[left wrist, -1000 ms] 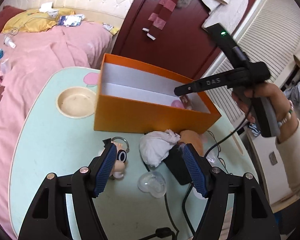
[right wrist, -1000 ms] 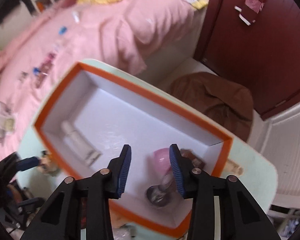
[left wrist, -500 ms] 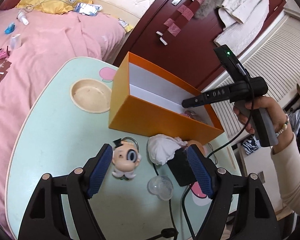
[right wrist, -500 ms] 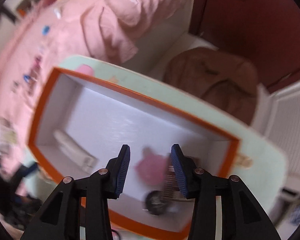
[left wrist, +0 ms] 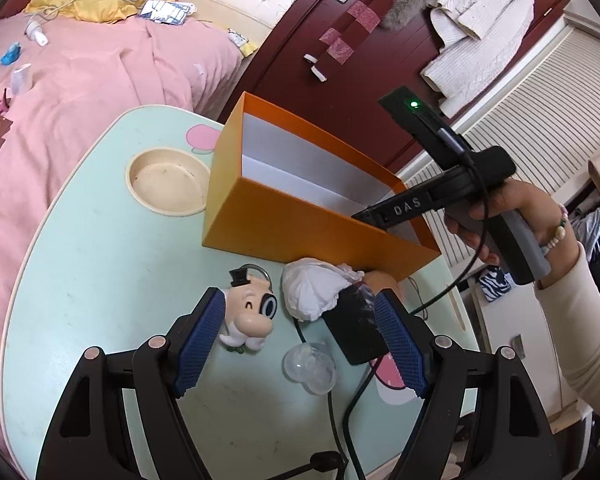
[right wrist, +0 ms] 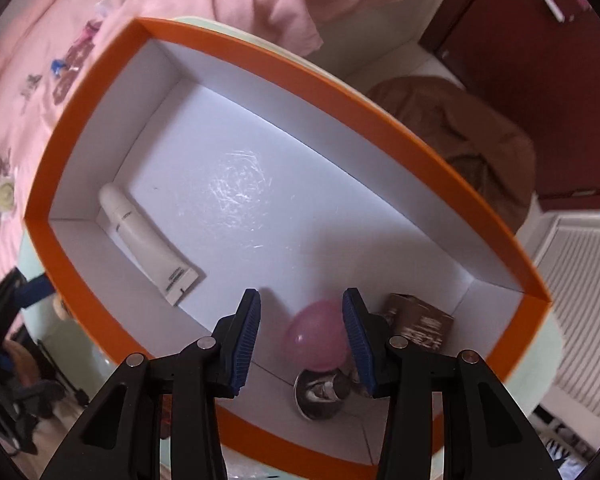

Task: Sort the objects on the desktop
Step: 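Reach the right gripper into the box and grasp the pink ball, then lift the pink ball out with the right gripper and release it on the table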

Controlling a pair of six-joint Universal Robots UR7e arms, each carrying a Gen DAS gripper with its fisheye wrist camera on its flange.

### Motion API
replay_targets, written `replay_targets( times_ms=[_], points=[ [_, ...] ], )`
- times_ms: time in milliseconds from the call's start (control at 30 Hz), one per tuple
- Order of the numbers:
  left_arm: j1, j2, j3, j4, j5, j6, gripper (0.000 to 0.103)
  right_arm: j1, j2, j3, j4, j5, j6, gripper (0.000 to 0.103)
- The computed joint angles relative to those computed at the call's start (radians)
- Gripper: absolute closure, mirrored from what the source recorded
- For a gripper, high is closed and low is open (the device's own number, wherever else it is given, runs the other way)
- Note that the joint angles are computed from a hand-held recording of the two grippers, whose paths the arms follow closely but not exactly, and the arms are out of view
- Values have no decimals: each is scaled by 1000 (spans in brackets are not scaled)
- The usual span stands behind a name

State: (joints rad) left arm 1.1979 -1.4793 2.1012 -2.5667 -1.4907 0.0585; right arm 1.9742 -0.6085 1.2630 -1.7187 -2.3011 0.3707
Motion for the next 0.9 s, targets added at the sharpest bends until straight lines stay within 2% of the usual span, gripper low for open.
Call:
replay_targets(
  times_ms=[133, 367, 667, 767, 900],
  points=[
    [3, 0, -3, 5, -3, -3, 26, -3, -16, 4, 32, -21, 45, 61],
    [7, 1, -7, 22, -17, -6, 26, 0, 0, -26, 173, 1, 57, 60],
    [4, -2, -5, 23, -16, 1, 26, 9, -7, -18, 162, 20, 77, 60],
    [3, -3, -4, 25, -15, 4, 26, 1, 0, -33, 170, 71, 100, 44],
    [5, -2, -8, 39, -18, 5, 26, 8, 18, -70, 244, 97, 129, 43]
  ],
)
